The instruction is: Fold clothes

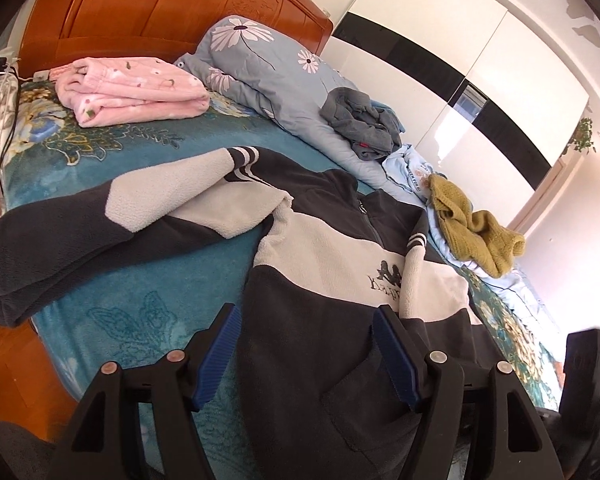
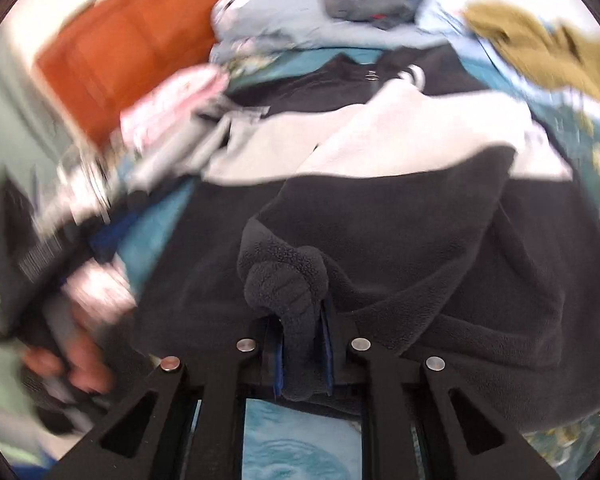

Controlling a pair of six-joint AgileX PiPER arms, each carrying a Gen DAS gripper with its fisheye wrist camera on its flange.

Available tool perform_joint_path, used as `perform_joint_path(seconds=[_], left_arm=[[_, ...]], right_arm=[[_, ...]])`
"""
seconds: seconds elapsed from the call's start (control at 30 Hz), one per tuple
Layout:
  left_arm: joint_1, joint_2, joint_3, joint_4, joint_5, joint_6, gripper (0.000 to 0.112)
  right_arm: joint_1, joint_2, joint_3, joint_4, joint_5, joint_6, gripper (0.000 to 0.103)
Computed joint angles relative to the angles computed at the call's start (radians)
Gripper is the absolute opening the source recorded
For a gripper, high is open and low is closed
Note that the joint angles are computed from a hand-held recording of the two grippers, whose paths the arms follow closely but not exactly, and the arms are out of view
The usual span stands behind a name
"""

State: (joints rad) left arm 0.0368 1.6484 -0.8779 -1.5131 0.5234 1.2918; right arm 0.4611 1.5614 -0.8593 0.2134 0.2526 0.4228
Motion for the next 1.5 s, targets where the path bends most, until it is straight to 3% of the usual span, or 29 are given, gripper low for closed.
perform_joint_path(seconds=[0.1, 0.27, 0.37, 0.5, 0.6, 0.73, 0.97, 1.13, 1.2, 1.23, 1.3, 1.4, 1.5], left_arm=[[-0.004, 0.015, -0.016, 0.016, 0.015, -0.012, 0.072], [-0.028, 0.042, -0.046, 0.073, 0.004, -0.065, 0.072], [-0.047, 0.060, -0.067, 0.108, -0.031, -0.100, 0.072], [-0.069, 0.072, -0.099, 0.165, -0.091, -0.169, 0.072], [-0.078, 0.091, -0.153, 0.264, -0.113, -0.278, 0.072], [-0.095, 0.130, -0.232, 0.394, -0.124, -0.418, 0.072], [-0.113, 0.201, -0.356, 0.608, -0.124, -0.622, 0.072], [-0.070, 0.214, -0.414, 0.714, -0.093, -0.677, 0.072], [-0.035, 0.214, -0.440, 0.760, -0.078, -0.691, 0.072], [-0.012, 0.216, -0.454, 0.774, -0.062, -0.690, 0.073], [0.039, 0.226, -0.487, 0.809, -0.024, -0.694, 0.073], [0.121, 0.252, -0.540, 0.851, 0.057, -0.708, 0.073], [0.183, 0.298, -0.599, 0.861, 0.151, -0.687, 0.073]], right_arm=[[-0.107, -0.109, 0.031, 0.060, 0.003, -0.060, 0.015], [-0.247, -0.220, -0.096, -0.390, 0.183, 0.271, 0.015], [-0.379, -0.215, -0.211, -0.471, 0.258, 0.247, 0.014], [-0.562, -0.140, -0.376, -0.555, 0.280, 0.218, 0.014], [-0.712, -0.056, -0.489, -0.524, 0.270, 0.186, 0.014], [-0.847, 0.072, -0.616, -0.591, 0.304, 0.266, 0.014], [-1.045, 0.297, -0.729, -0.345, 0.351, 0.236, 0.014], [-1.083, 0.279, -0.609, -0.122, 0.252, 0.095, 0.017], [-1.071, 0.228, -0.548, -0.129, 0.214, 0.106, 0.023], [-1.065, 0.202, -0.518, -0.133, 0.196, 0.112, 0.036], [-1.046, 0.135, -0.451, -0.248, 0.155, 0.206, 0.050], [-1.006, 0.024, -0.334, -0.405, 0.109, 0.288, 0.050], [-0.973, -0.052, -0.221, -0.355, 0.077, 0.201, 0.051]])
